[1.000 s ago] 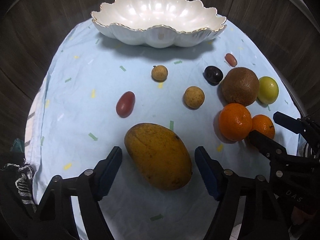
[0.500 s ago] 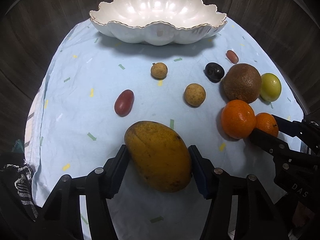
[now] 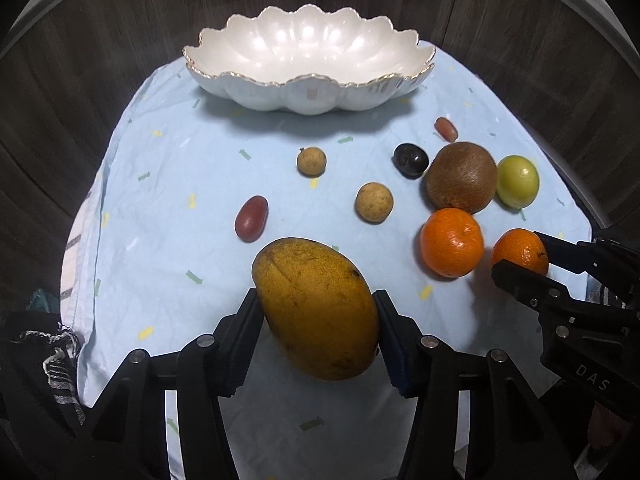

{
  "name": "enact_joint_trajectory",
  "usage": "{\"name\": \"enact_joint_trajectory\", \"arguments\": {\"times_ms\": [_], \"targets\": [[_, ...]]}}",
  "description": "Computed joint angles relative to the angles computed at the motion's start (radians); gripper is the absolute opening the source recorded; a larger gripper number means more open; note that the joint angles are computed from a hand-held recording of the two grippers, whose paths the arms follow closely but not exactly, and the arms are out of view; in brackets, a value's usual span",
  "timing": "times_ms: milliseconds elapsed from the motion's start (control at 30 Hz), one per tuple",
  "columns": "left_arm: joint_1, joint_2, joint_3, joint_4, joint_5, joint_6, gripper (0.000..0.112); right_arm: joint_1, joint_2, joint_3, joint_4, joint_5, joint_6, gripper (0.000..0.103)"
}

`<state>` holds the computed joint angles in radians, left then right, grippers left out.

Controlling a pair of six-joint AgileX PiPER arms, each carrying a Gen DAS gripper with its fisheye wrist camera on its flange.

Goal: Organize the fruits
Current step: 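Close the left tool on the mango while the right tool grasps the mandarin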

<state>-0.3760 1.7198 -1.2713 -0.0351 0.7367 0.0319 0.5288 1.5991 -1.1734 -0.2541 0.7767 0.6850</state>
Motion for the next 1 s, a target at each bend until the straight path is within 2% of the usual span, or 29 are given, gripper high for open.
{"name": "enact_joint_trajectory", "arguments": {"times_ms": [500,767,1000], "targets": [[0.031,-0.073,0.01,-0.043,-0.023,0.054,0.052,0.014,-0.02,-0.064,-0.044,0.044,0.037,0.047],[0.059,-0.06,-0.09,-0.06,0.015,0.069,0.052,0.001,0.006,-0.157,-0.054,0.052,0.017,0.047],[0.07,-0.009,-0.237,-0.049,0.048,0.064,0.052,-0.017,0.039,-0.256,-0.071,0.059,-0.006,0.047]]}}
